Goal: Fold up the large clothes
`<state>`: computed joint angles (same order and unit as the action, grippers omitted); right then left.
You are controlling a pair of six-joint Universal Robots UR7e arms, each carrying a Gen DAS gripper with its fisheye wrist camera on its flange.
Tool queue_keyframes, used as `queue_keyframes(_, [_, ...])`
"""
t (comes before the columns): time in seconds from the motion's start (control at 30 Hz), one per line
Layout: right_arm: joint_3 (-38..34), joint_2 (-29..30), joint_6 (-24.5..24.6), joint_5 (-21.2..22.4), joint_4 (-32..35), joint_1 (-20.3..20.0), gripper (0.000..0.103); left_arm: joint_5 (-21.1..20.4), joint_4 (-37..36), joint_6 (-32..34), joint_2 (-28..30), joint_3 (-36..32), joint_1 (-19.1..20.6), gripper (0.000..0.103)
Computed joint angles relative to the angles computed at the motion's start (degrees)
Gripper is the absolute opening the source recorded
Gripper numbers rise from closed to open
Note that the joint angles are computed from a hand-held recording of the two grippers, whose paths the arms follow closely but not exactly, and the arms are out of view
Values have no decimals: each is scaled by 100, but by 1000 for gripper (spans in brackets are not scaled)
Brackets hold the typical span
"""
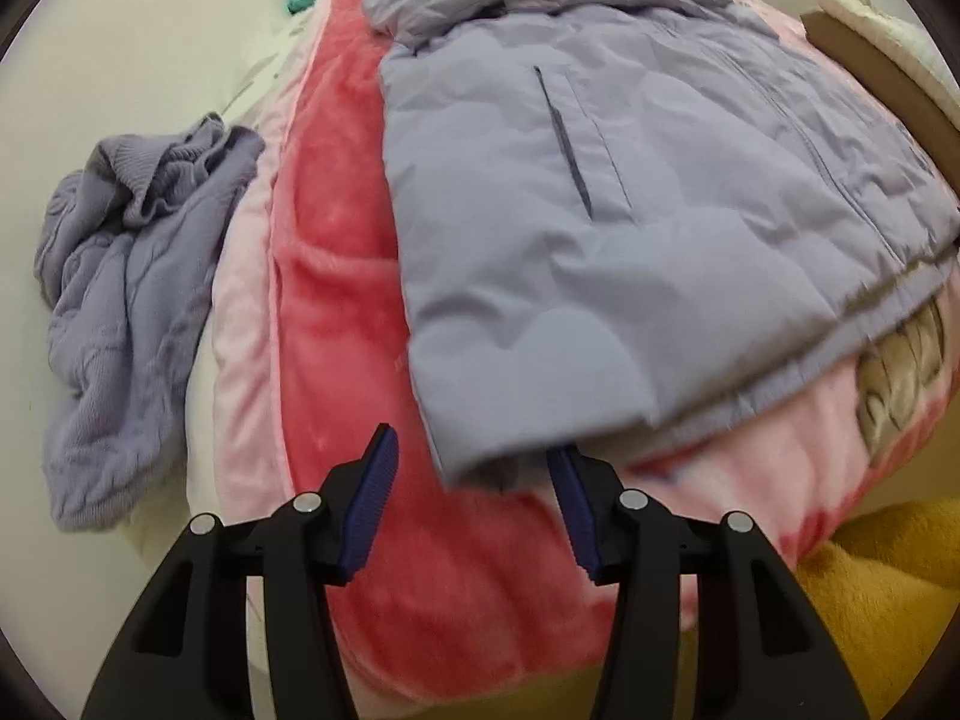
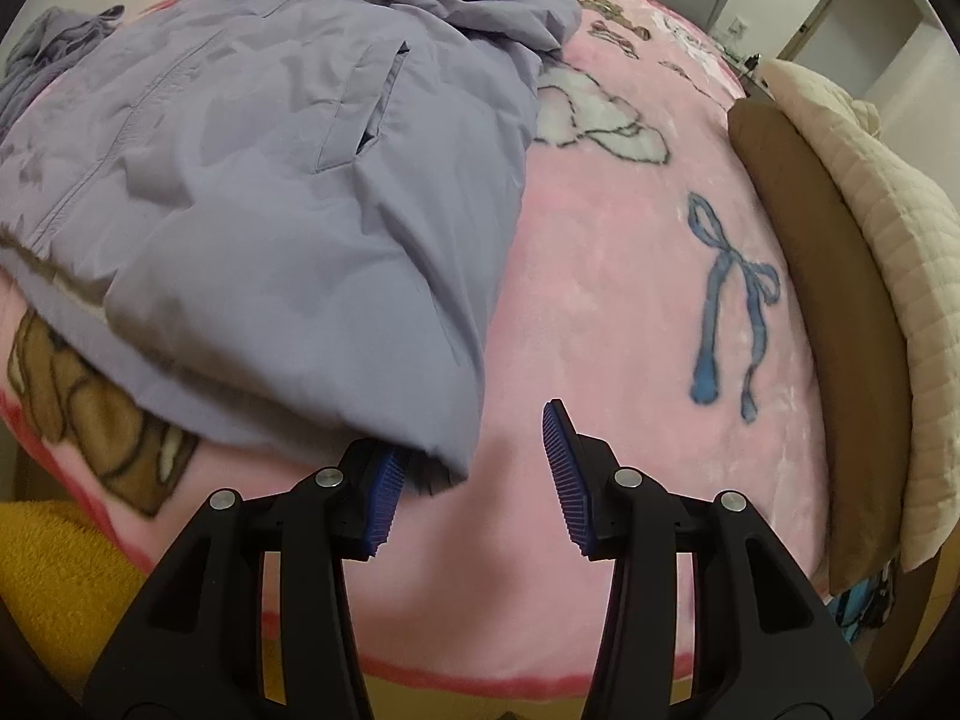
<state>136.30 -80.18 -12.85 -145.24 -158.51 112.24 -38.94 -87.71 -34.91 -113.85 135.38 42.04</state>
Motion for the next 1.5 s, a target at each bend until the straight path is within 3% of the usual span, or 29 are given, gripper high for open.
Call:
queue_keyframes(0.1, [-6, 223, -120, -76, -268, -110, 60, 112, -352, 128, 165, -28, 212, 47])
queue_keyframes(0.17, [-23, 382, -168, -84, -437, -203, 56, 98, -595, 377, 329, -63, 411, 44])
queue_keyframes(0.2, [-28, 427, -227, 21, -660, -241, 53, 81, -653, 445, 405, -90, 478, 34])
queue_keyframes(0.23, [-65, 411, -178, 153, -644, -282, 36, 28, -704, 535, 506, -122, 546, 28])
queue_keyframes(0.27, [-144, 368, -10, 277, -387, -334, 12, -8, -681, 562, 624, -165, 576, 22])
queue_keyframes(0.37, [-463, 129, 833, 696, 688, -377, 7, 46, -41, -14, 780, -318, 320, 11])
queue_keyframes(0.47, [-759, -229, 1498, 1026, 1342, -231, 7, -306, 384, -970, 649, -718, 88, 7])
queue_keyframes(0.57, [-1198, -384, 1700, 1310, 1709, 87, 7, -513, 210, -1820, 424, -1062, -185, 6])
queue_keyframes(0.63, [-1603, -310, 1701, 1364, 1875, 298, 7, -267, 394, -2168, 561, -1427, -399, 6])
queue_keyframes(0.7, [-2036, -130, 1588, 1146, 1895, 508, 7, 92, 673, -2357, 824, -1799, -516, 6])
queue_keyframes(0.87, [-3207, 521, 1028, 605, 1662, 708, 7, 730, 308, -2025, 1540, -2659, -95, 6])
queue_keyframes(1.0, [-4011, 1120, 221, 356, 1333, 681, 7, 1137, -717, -924, 2296, -3332, 337, 6])
queue_keyframes(1.17, [-5255, 1941, -234, 540, 1331, 398, 7, 1316, -2016, 274, 3462, -4392, 864, 6])
queue_keyframes(1.27, [-6096, 2447, -422, 893, 1520, 121, 7, 1290, -2498, 716, 4248, -5236, 1194, 6])
queue_keyframes(1.37, [-7163, 3005, -281, 1321, 2247, -213, 7, 1247, -2499, 879, 5049, -6215, 1479, 6])
queue_keyframes(1.5, [-9027, 4122, -271, 1370, 3559, -576, 7, 1720, -1184, 784, 6259, -7839, 1721, 6])
